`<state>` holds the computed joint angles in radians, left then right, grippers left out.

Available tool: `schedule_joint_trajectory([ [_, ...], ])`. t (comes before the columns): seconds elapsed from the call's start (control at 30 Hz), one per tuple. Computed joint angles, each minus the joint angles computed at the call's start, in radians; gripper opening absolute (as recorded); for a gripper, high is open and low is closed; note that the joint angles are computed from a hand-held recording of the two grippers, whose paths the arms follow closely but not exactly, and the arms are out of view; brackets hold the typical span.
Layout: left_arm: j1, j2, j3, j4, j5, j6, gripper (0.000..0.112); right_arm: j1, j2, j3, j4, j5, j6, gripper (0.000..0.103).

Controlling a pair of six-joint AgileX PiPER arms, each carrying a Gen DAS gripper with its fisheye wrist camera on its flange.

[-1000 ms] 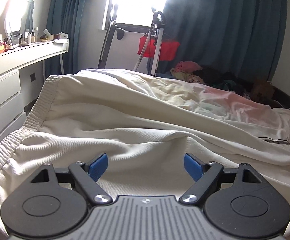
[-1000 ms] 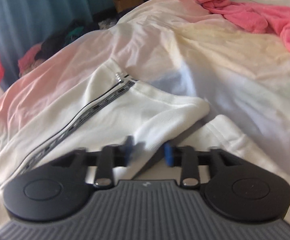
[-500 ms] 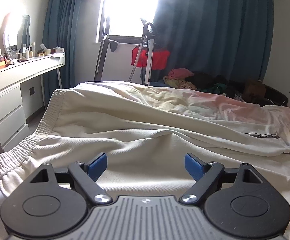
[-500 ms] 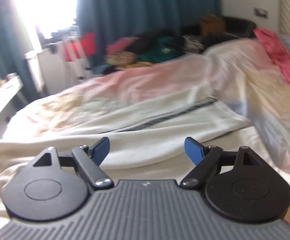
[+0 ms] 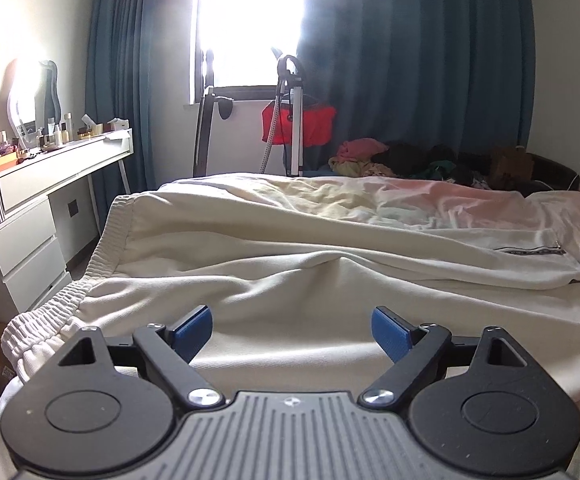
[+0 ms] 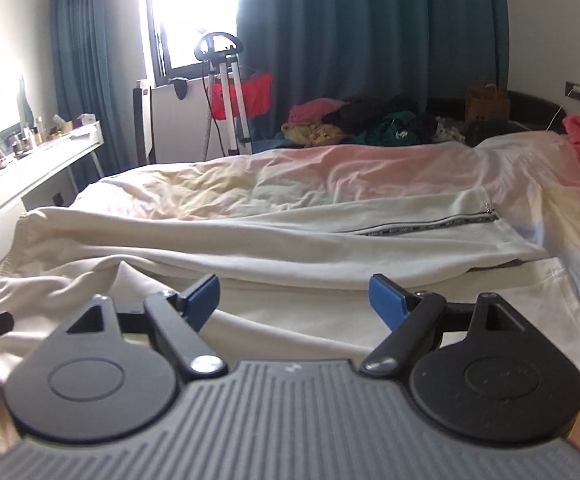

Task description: Fold clothes

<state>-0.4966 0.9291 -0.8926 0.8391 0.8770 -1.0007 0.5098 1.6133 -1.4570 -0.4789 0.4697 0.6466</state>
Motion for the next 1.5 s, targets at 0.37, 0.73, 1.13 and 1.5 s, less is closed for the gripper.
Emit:
schedule_joint_trajectory([
  [0.37, 0.481, 0.119, -0.058, -0.472, -0.038, 0.300, 0.088, -0.037, 0.011, 0.036, -0.057, -0.011, 0.135, 0.083],
  [0.73, 1.147, 0.109, -0.171, -1.004, 0.191, 0.633, 0.090, -0.063, -0.006, 0.065, 0.032, -0.043, 0.066, 0.083],
  [1.13, 1.379, 0.295, -0.256, -1.236, 0.229, 0.823, 0.088, -0.111, -0.016, 0.081, 0.228, -0.074, -0.050, 0.083],
  [1.5, 1.643, 0.268, -0.125, -1.668, 0.257, 1.114, 0.075, -0.252, -0.027, 0.096, 0.374, -0.091, 0.023, 0.083],
])
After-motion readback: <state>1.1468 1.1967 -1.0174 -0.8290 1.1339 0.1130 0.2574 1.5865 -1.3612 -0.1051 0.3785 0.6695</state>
